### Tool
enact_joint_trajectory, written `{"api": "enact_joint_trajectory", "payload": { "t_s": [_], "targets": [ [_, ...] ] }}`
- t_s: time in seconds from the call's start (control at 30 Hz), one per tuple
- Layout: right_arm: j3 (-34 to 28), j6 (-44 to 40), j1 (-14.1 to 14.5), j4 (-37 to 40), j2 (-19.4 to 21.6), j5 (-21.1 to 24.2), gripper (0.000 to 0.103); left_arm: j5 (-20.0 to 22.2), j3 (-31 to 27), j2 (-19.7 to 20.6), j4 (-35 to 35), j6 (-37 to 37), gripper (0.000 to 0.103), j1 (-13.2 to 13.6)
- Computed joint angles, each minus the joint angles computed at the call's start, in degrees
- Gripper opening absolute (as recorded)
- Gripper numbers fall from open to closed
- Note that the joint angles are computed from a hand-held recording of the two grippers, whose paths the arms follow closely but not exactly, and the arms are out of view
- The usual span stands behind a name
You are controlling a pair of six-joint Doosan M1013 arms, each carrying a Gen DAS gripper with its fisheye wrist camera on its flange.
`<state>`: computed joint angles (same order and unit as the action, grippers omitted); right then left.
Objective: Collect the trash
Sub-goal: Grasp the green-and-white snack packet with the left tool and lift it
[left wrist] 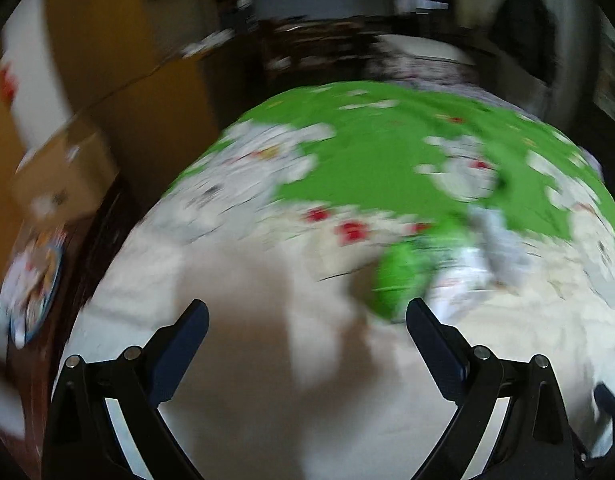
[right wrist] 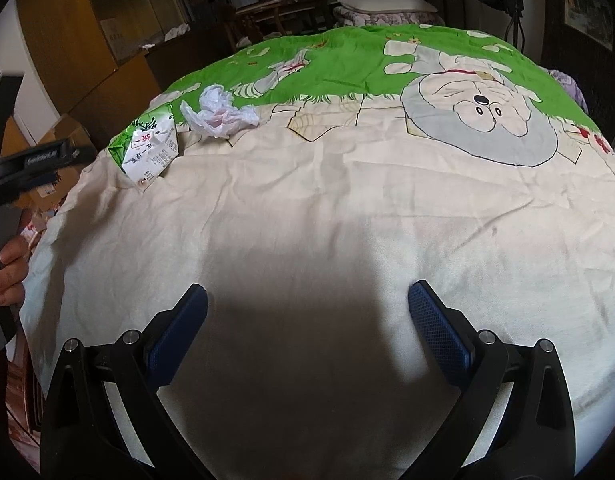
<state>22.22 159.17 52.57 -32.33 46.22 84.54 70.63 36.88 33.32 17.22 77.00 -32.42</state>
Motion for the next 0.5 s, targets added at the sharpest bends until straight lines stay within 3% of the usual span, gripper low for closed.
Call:
{"api": "enact_joint_trajectory", "payload": {
  "t_s": [0.13, 0.3, 0.37, 0.5],
  "targets": [
    [0.1, 0.2, 0.0, 0.0, -0.1, -0.3, 0.097, -1.3, -3.3, 2.5, 1.1, 4.5, 0.097, -2.5],
    [0.1, 0.3, 0.0, 0.0, 0.0, -0.3, 0.097, 4.1, -11.2, 8.0, 3.2, 3.8, 0.097, -2.9],
    [0.4, 0.5, 0.0, 0.0, -0.2, -0.6, 0.097, 3.9, -10.5, 7.7, 3.4, 2.4, 0.098, -2.2],
    [0.9, 0.9, 0.0, 0.0, -0.5, -1.1, 0.097, 1.4, -3.6, 3.5, 5.1, -0.5, 0.098, -0.4]
  ]
}}
